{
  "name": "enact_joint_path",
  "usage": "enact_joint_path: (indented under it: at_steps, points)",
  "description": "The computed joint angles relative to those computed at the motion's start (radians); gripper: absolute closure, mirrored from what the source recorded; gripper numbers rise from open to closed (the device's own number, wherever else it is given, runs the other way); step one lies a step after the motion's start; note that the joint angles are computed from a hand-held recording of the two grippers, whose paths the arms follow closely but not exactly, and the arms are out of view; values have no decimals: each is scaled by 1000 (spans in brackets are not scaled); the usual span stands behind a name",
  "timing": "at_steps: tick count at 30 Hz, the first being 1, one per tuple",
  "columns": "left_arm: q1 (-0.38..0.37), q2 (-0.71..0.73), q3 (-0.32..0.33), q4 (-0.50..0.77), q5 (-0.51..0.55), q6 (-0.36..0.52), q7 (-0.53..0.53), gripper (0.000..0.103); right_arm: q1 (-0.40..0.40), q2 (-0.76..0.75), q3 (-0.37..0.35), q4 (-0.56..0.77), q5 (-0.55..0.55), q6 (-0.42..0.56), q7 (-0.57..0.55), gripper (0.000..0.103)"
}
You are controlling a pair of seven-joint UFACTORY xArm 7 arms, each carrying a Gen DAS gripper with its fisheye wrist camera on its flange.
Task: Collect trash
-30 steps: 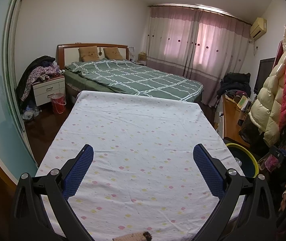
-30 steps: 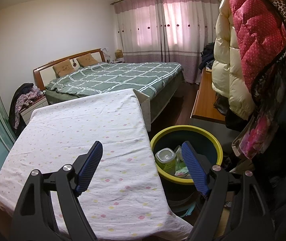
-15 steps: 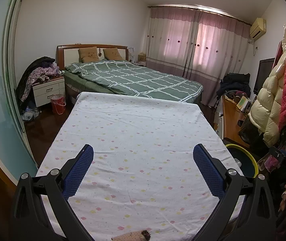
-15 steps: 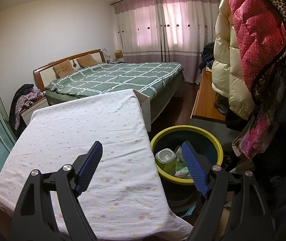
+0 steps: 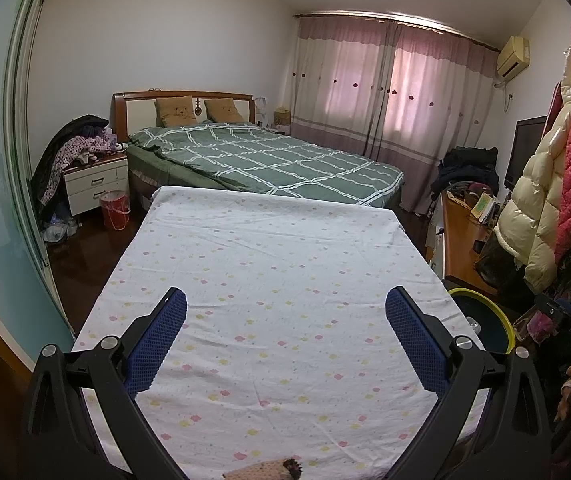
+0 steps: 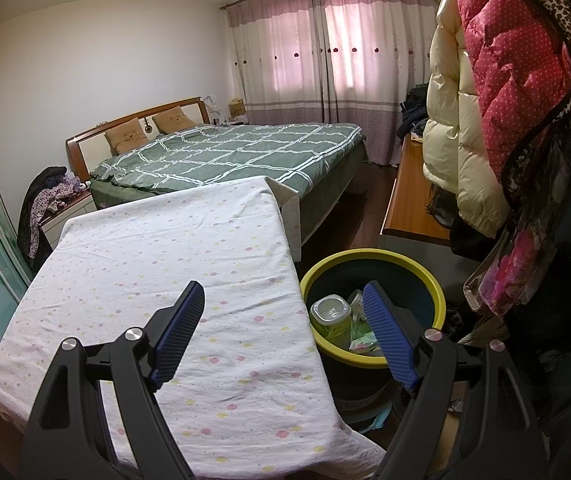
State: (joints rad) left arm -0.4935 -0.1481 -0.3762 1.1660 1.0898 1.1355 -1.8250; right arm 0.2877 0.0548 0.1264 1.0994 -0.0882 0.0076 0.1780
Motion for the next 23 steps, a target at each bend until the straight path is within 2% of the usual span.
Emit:
enact_joint_path:
  at_steps: [9,14,16,17,19,23]
  points:
    - [-2,0,2,0,-4,-2,2,5,2,3,-2,1,-5,0,7,26]
    - [13,-1,20,-11,-15,-70,18,5,10,15,-9,11,-25,1,21,25]
    - [24,5,32,-12,-28,-99,39,5,-3,45,18,39,14,10,-25,21]
    - [34,14,44,-9,-40,-115,60,5,-26,70,58,65,74,25,-87,19]
    - [54,37,70,1,-76,-133,105,5,-27,131,86,137,116,72,-149,15]
    - [106,118,139,31,-120,-164,200,5,41,320,69,376,104,207,-166,8]
